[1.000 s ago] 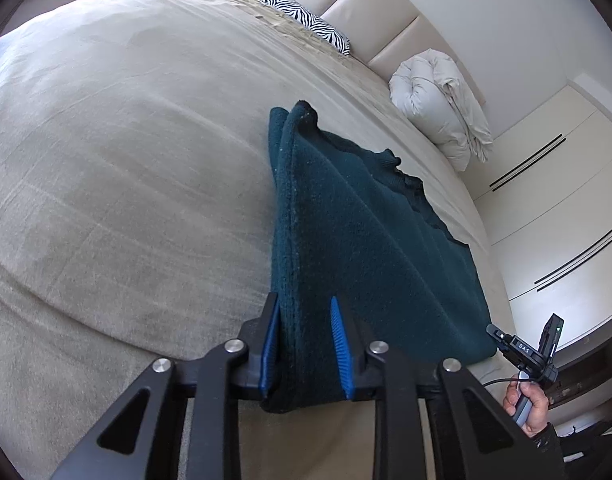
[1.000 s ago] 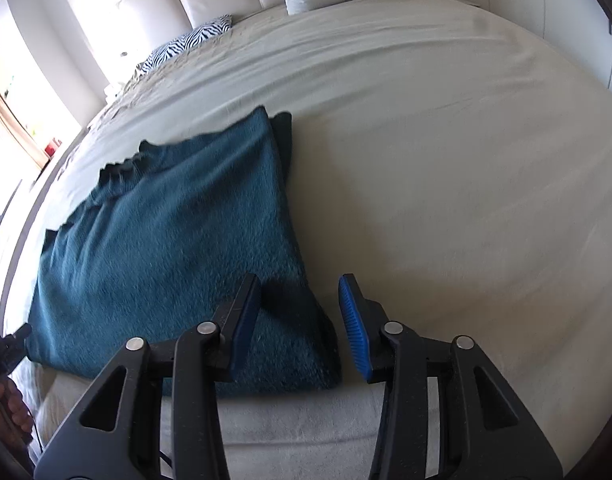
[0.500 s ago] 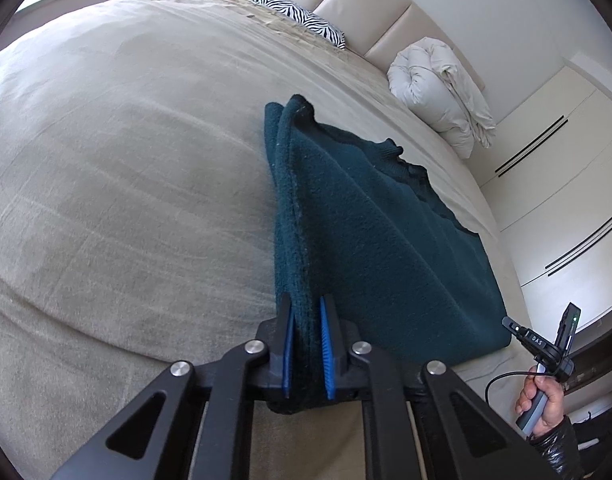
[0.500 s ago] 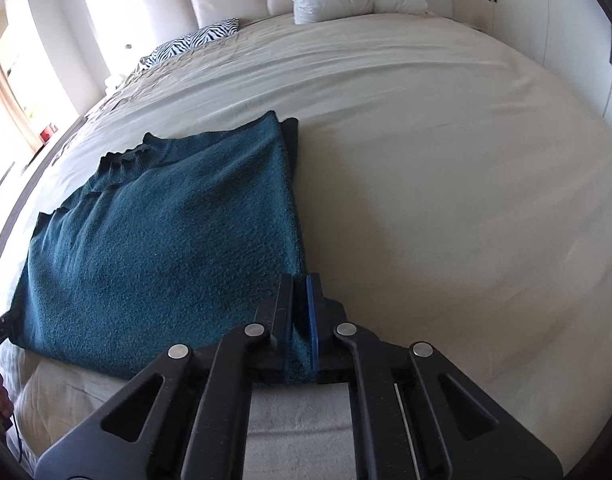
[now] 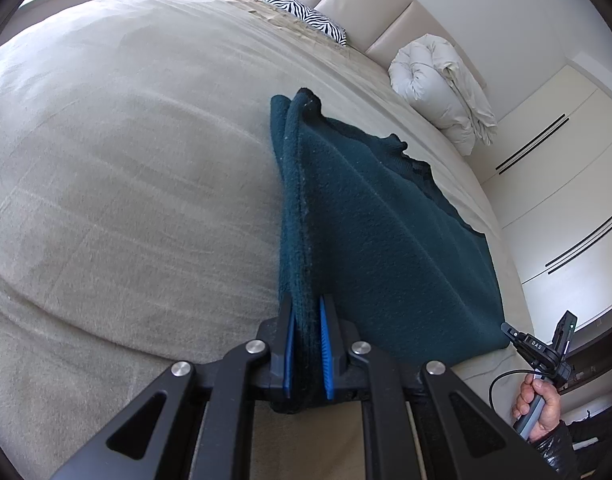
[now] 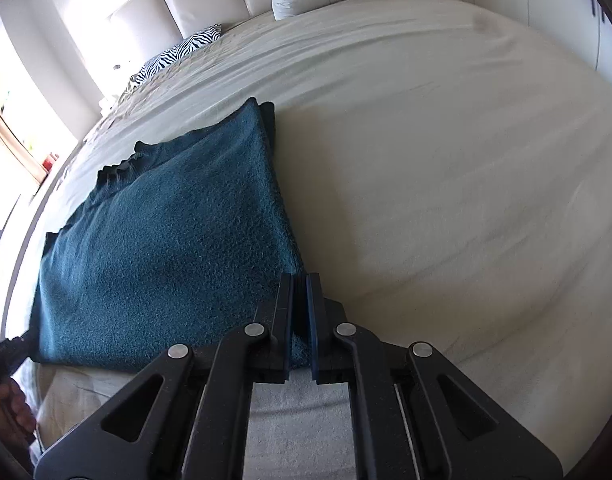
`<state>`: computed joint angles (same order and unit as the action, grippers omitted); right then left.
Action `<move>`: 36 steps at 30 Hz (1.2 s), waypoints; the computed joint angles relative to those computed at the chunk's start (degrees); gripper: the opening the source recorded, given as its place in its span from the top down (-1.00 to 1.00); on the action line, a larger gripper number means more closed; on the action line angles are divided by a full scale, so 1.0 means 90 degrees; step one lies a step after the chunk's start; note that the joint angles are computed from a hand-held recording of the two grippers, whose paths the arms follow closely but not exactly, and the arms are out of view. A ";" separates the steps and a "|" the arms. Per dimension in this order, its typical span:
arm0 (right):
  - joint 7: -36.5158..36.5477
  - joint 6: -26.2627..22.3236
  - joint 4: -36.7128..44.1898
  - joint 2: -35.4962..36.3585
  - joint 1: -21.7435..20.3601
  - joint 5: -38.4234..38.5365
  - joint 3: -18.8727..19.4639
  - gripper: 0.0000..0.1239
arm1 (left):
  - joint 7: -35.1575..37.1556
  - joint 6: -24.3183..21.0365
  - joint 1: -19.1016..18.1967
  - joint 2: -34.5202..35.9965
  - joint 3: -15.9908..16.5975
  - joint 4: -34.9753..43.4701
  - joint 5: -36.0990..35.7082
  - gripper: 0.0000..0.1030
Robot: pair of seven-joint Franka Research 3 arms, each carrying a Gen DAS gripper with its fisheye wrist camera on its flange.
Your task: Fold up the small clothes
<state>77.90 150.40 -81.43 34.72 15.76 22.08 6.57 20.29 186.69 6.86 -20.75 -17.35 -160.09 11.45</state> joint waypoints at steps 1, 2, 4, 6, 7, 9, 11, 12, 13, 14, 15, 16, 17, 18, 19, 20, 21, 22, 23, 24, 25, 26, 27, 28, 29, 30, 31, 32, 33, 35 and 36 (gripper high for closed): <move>0.0000 -0.0025 0.0041 0.0029 -0.0007 0.0008 0.0005 0.92 | -0.0005 0.0025 0.0014 0.0000 -0.0010 -0.0012 0.0002 0.77; -0.0004 -0.0027 0.0050 0.0037 -0.0004 0.0004 0.0004 0.92 | -0.0013 0.0051 0.0042 0.0000 -0.0038 -0.0023 0.0000 0.77; -0.0011 0.0035 0.0004 0.0020 0.0032 -0.0038 -0.0017 0.92 | -0.0025 0.0104 0.0084 0.0004 -0.0082 -0.0049 -0.0018 0.77; -0.0020 0.0112 -0.0065 0.0003 0.0030 -0.0018 -0.0003 0.92 | -0.0015 0.0131 0.0088 0.0001 -0.0095 -0.0072 -0.0033 0.77; -0.0029 0.0126 -0.0083 -0.0004 0.0018 0.0000 0.0009 0.92 | 0.0001 0.0138 0.0057 0.0007 -0.0063 -0.0073 -0.0038 0.77; -0.0022 0.0103 -0.0059 0.0008 -0.0013 0.0064 0.0044 0.90 | 0.0002 0.0230 -0.0046 0.0004 0.0047 -0.0129 -0.0082 0.76; -0.0027 -0.0007 -0.0034 0.0004 -0.0078 0.0176 0.0097 0.90 | 0.0015 0.0345 -0.0160 -0.0002 0.0167 -0.0186 -0.0141 0.75; -0.0052 -0.0001 -0.0061 -0.0014 -0.0090 0.0201 0.0103 0.90 | 0.0029 0.0332 -0.0202 -0.0023 0.0206 -0.0188 -0.0170 0.75; -0.0049 0.0009 -0.0109 -0.0048 -0.0086 0.0214 0.0095 0.90 | 0.0022 0.0311 -0.0177 -0.0067 0.0157 -0.0198 -0.0214 0.74; -0.0031 -0.0001 -0.0139 -0.0076 -0.0085 0.0229 0.0087 0.89 | 0.0006 0.0244 -0.0104 -0.0138 0.0056 -0.0200 -0.0255 0.74; 0.0014 -0.0005 -0.0191 -0.0128 -0.0091 0.0267 0.0082 0.89 | -0.0029 0.0116 -0.0027 -0.0247 -0.0052 -0.0192 -0.0289 0.70; 0.0039 0.0006 -0.0245 -0.0182 -0.0111 0.0327 0.0095 0.88 | -0.0071 0.0016 0.0050 -0.0357 -0.0143 -0.0190 -0.0292 0.67; 0.0059 0.0071 -0.0338 -0.0264 -0.0130 0.0400 0.0111 0.88 | -0.0146 -0.0163 0.0234 -0.0553 -0.0355 -0.0177 -0.0273 0.63; 0.0080 0.0229 -0.0473 -0.0373 -0.0138 0.0477 0.0119 0.88 | -0.0199 -0.0356 0.0355 -0.0699 -0.0476 -0.0135 -0.0200 0.52; 0.0084 0.0447 -0.0626 -0.0495 -0.0139 0.0556 0.0134 0.88 | -0.0280 -0.0573 0.0544 -0.0874 -0.0664 -0.0072 -0.0077 0.46; 0.0005 0.0586 -0.0717 -0.0585 -0.0199 0.0704 0.0223 0.88 | -0.0349 -0.0733 0.0701 -0.0997 -0.0813 0.0008 0.0067 0.44; -0.0178 0.0639 -0.0749 -0.0637 -0.0332 0.0965 0.0400 0.88 | -0.0349 -0.0882 0.0791 -0.1038 -0.0877 0.0144 0.0228 0.38; -0.0505 0.0518 -0.0644 -0.0613 -0.0547 0.1391 0.0711 0.88 | -0.0318 -0.0978 0.0824 -0.0987 -0.0886 0.0299 0.0382 0.31; -0.0701 0.0361 -0.0538 -0.0579 -0.0622 0.1659 0.0857 0.88 | -0.0250 -0.1109 0.0893 -0.0838 -0.0943 0.0564 0.0580 0.29; -0.0823 0.0205 -0.0408 -0.0518 -0.0627 0.1845 0.0926 0.88 | -0.0228 -0.1190 0.0951 -0.0678 -0.0993 0.0777 0.0748 0.26; -0.0963 -0.0178 -0.0103 -0.0336 -0.0634 0.2074 0.1080 0.88 | -0.0203 -0.1242 0.0983 -0.0460 -0.1039 0.1015 0.0911 0.26; -0.1021 -0.0487 0.0120 -0.0202 -0.0577 0.2157 0.1105 0.88 | -0.0134 -0.1270 0.0936 -0.0166 -0.1032 0.1282 0.1045 0.26; -0.1043 -0.0939 0.0506 0.0053 -0.0448 0.2150 0.1140 0.88 | -0.0036 -0.1289 0.0833 0.0212 -0.1005 0.1585 0.1156 0.26; -0.1037 -0.1132 0.0706 0.0193 -0.0319 0.2165 0.1120 0.88 | -0.0080 -0.1296 0.0886 0.0513 -0.1119 0.1844 0.1366 0.26; -0.0992 -0.1382 0.0992 0.0405 -0.0183 0.2169 0.1121 0.88 | -0.0293 -0.1354 0.1103 0.0806 -0.1390 0.2116 0.1731 0.26; -0.0933 -0.1657 0.1298 0.0638 -0.0081 0.2189 0.1135 0.88 | -0.0573 -0.1503 0.1279 0.1101 -0.1627 0.2382 0.2107 0.26; -0.0794 -0.1935 0.1655 0.0934 0.0046 0.2206 0.1150 0.88 | -0.0794 -0.1590 0.1312 0.1329 -0.1713 0.2553 0.2332 0.26; -0.0704 -0.2025 0.1796 0.1066 0.0131 0.2213 0.1120 0.88 | -0.0966 -0.1568 0.1293 0.1541 -0.1725 0.2651 0.2487 0.26; -0.0558 -0.2154 0.1974 0.1227 0.0230 0.2166 0.1071 0.88 | -0.1148 -0.1691 0.1258 0.1690 -0.1741 0.2732 0.2652 0.26; -0.0358 -0.2404 0.2228 0.1501 0.0332 0.2088 0.1016 0.88 | -0.1184 -0.2134 0.1064 0.1830 -0.1679 0.2813 0.2709 0.26; -0.0475 -0.2291 0.2084 0.1458 0.0293 0.2177 0.1059 0.88 | -0.1195 -0.2151 0.0972 0.1815 -0.1611 0.2766 0.2702 0.27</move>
